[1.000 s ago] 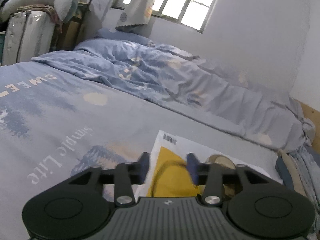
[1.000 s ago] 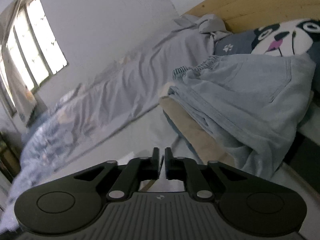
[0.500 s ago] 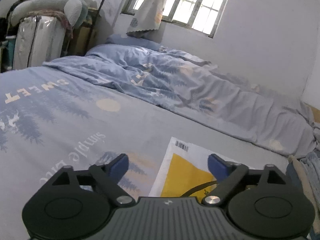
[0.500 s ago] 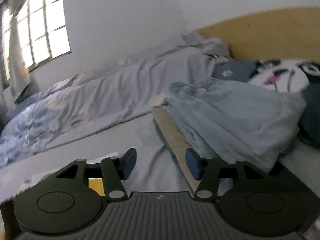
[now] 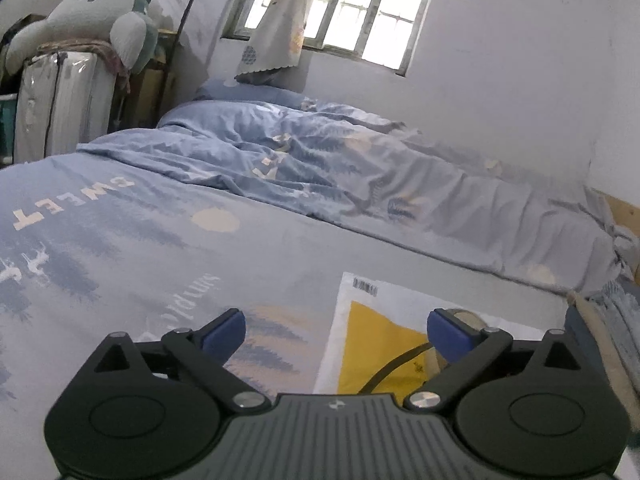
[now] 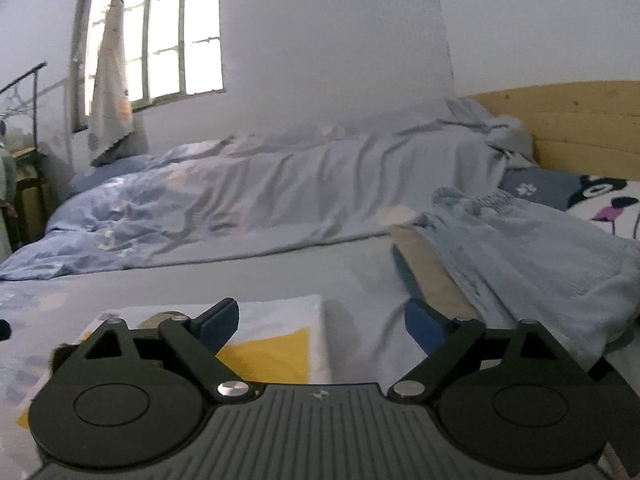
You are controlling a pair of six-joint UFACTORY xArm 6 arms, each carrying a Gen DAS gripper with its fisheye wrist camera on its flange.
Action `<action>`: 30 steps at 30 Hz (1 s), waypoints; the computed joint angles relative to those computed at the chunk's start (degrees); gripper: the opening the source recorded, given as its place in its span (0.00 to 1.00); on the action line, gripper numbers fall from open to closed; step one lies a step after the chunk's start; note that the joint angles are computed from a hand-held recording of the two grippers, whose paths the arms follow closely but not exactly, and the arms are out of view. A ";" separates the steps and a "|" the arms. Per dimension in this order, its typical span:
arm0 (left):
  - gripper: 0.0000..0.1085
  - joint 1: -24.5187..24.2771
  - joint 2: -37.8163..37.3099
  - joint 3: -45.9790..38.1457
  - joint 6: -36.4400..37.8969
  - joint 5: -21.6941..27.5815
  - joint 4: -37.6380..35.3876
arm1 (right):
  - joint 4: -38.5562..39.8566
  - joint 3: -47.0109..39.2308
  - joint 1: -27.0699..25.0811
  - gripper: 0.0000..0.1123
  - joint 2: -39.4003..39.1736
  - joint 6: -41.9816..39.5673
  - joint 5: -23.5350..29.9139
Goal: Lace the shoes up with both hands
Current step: 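Open both grippers and withdraw them from the sneaker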
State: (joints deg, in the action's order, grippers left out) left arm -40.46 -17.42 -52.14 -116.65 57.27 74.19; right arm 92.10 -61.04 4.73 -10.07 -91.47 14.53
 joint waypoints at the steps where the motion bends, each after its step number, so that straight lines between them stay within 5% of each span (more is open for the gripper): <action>1: 0.93 -0.11 -0.58 0.55 0.94 0.07 -0.44 | 0.86 0.53 0.73 0.85 -0.73 -0.49 -0.23; 7: 0.95 -0.75 -5.72 5.32 4.72 3.09 -1.90 | 8.50 2.41 8.02 0.85 -4.56 -6.47 -1.79; 11: 0.95 2.63 -7.11 5.77 9.48 1.46 -8.99 | 11.10 3.01 14.78 0.86 -6.93 -8.18 -2.63; 16: 0.95 5.42 -6.20 5.92 9.30 2.59 -9.76 | -0.05 5.68 22.91 0.87 -8.41 1.51 -3.22; 22: 0.95 7.72 -8.14 9.92 12.57 2.81 -11.30 | -1.92 6.23 30.33 0.87 -5.59 0.51 -5.81; 30: 0.95 11.97 -10.52 14.43 13.22 0.78 -13.94 | -15.13 3.31 33.53 0.87 4.79 13.63 -8.57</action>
State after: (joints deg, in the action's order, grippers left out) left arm -28.49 -27.94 -37.71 -103.43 58.05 60.25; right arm 76.97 -57.73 38.26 -5.28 -77.84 5.96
